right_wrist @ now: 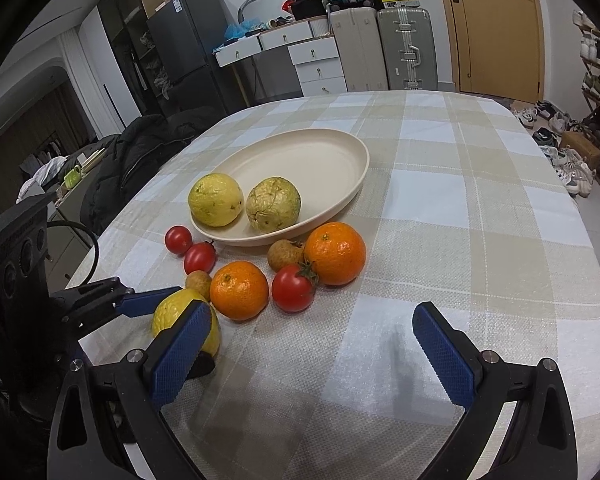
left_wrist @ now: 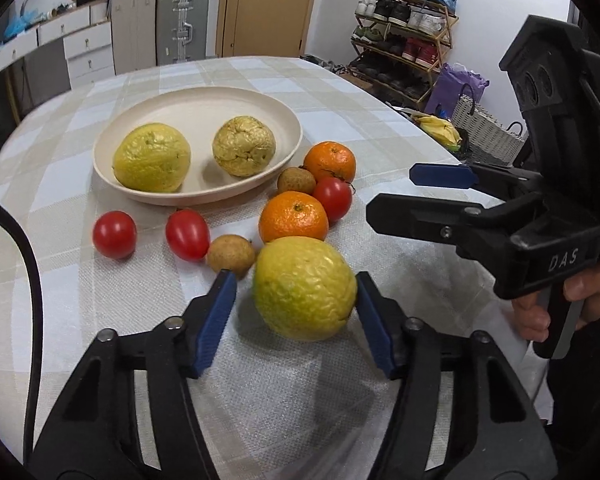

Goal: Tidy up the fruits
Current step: 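Grasp the second yellow-green citrus with the left tool, then grasp a mandarin orange with the right tool while the left lifts its citrus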

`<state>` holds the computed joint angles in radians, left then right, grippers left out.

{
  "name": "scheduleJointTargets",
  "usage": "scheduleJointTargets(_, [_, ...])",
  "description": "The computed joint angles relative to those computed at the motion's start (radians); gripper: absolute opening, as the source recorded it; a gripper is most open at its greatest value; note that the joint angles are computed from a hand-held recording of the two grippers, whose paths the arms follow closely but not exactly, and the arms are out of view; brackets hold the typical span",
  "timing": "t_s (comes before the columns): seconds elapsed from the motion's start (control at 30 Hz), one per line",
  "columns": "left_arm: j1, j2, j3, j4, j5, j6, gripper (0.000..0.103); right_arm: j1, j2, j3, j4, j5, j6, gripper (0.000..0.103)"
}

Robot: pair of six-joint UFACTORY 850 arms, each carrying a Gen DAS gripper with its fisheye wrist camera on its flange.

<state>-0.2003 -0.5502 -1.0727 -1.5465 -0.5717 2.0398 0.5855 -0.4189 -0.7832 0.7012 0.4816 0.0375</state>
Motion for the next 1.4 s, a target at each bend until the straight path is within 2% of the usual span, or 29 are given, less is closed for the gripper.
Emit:
scheduleJointTargets(0.2, [0.004, -0.005, -0.004, 0.024, -0.025, 0.002, 0.046, -0.002, -0.003, -0.002, -0.019, -0.005, 0.017, 0.103])
scheduleJointTargets(0.37, [0.031, 0.005, 0.006, 0.006, -0.077, 0.017, 0.046, -0.006, -0.008, -0.006, -0.064, -0.018, 0.052, 0.103])
scheduleJointTargets(0.53, [0.061, 0.015, 0.007, -0.054, -0.073, 0.053, 0.046, -0.018, -0.019, -0.012, -0.243, -0.036, 0.209, 0.101])
scheduleJointTargets(0.67, [0.071, 0.033, 0.026, -0.193, -0.041, 0.2, 0.047, -0.022, -0.04, -0.036, -0.35, -0.073, 0.297, 0.078])
scheduleJointTargets(0.83, [0.089, 0.008, -0.009, -0.143, -0.047, 0.124, 0.047, -0.016, -0.064, -0.057, -0.45, -0.069, 0.382, 0.07])
scheduleJointTargets(0.9, [0.093, 0.001, -0.017, -0.138, -0.045, 0.115, 0.047, -0.015, -0.071, -0.064, -0.484, -0.06, 0.417, 0.063])
scheduleJointTargets(1.07, [0.097, -0.003, -0.018, -0.134, -0.047, 0.109, 0.047, -0.005, -0.089, -0.093, -0.438, -0.063, 0.387, 0.054])
scheduleJointTargets(1.23, [0.096, -0.005, -0.019, -0.14, -0.046, 0.115, 0.047, 0.006, -0.11, -0.125, -0.31, -0.065, 0.279, 0.052])
scheduleJointTargets(1.4, [0.097, -0.005, -0.019, -0.139, -0.046, 0.114, 0.047, 0.007, -0.12, -0.143, -0.218, -0.075, 0.214, 0.04])
